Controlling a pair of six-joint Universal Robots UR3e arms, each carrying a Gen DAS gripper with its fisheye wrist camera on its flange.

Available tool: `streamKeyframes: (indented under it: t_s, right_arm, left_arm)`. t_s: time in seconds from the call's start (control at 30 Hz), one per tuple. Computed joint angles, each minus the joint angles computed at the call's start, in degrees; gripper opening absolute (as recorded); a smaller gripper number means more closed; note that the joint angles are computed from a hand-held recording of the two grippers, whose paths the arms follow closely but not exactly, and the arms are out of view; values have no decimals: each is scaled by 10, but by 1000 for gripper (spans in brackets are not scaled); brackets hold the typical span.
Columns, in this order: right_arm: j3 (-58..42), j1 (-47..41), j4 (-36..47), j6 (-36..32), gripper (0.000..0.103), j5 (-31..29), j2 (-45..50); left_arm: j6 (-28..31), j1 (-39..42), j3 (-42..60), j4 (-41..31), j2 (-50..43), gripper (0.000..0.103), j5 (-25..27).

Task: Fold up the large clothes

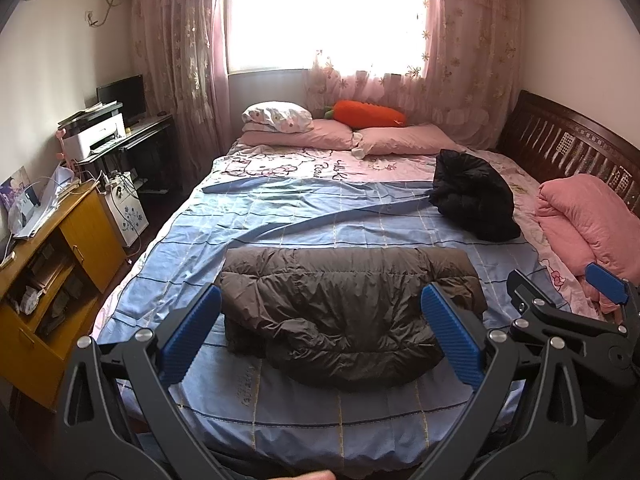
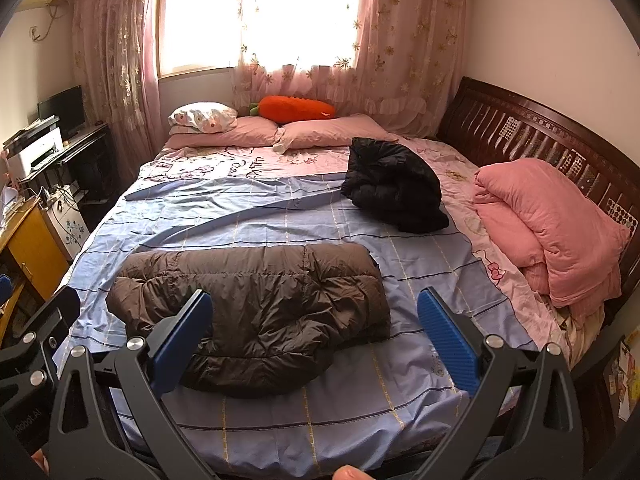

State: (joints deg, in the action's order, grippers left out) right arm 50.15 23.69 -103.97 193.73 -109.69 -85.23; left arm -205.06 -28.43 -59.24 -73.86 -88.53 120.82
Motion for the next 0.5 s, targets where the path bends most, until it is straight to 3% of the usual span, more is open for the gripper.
streamKeyframes:
  t_s: [0.23,0.5]
  right_arm:
    - [-13,2,6,-1,102,-3,12]
    - [52,-27,-46,-27,102,49,12]
  left_arm:
    - [7,9,-22,17,11,101,-8]
    - [51,82,-99,61,32,101,-79]
